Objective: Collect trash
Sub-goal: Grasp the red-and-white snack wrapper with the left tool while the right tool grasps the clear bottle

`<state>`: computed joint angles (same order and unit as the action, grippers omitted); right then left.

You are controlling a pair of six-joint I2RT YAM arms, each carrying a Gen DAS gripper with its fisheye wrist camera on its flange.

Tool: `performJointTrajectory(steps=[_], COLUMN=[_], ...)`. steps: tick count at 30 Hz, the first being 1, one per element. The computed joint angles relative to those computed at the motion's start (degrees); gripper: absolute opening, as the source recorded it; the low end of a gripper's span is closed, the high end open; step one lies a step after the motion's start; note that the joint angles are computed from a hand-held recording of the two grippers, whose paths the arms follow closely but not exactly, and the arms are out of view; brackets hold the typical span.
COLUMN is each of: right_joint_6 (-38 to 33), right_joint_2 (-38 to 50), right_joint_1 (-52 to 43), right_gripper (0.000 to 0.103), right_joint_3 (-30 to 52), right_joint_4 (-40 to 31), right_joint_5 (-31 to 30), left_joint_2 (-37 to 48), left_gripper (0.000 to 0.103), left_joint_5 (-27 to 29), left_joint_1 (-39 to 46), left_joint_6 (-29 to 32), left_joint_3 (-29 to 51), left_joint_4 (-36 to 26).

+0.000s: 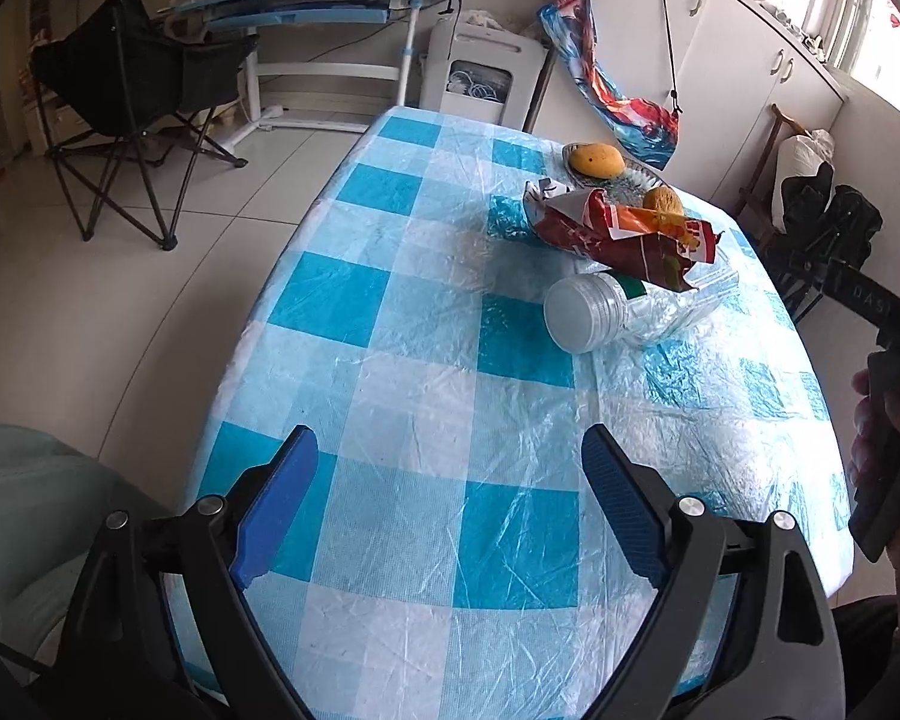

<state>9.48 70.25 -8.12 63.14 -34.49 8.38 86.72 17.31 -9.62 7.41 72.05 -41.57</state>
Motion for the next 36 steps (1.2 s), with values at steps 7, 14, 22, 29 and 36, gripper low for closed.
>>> performJointTrajectory(steps=[7,14,22,29,36], right_joint_6=[-7.75,-14.36,-17.5,-14.46,2.85], right_joint_2=[15.04,27.79,27.09,16.98,14.22], right_joint_1=[9.37,14.63,12.65,10.54,5.93], right_gripper=[0.097,0.097,0.097,0.097,0.097], right_joint_3=[10.86,21.09,23.44,17.41,12.72], right_joint_4=[2.92,-3.75,-17.38,-15.8,-9.84], right_joint_5=[9.91,15.6,-14.07,-21.49,-10.24], left_joint_2=[3.18,7.44,7.71,8.46,5.04], left_gripper=[0.088,0.088,0.089,0.089,0.089], left_joint_5=[0.96,3.75,5.84,5.93,3.39], left_joint_1=[2.48,7.9,9.23,8.89,3.52], left_joint_6=[-5.05,-11.53,-11.19,-10.83,-9.15], left_joint_3=[4.38,7.49,7.15,6.09,2.17], left_joint_4=[1.16,-0.31,-1.01,-2.19,0.38])
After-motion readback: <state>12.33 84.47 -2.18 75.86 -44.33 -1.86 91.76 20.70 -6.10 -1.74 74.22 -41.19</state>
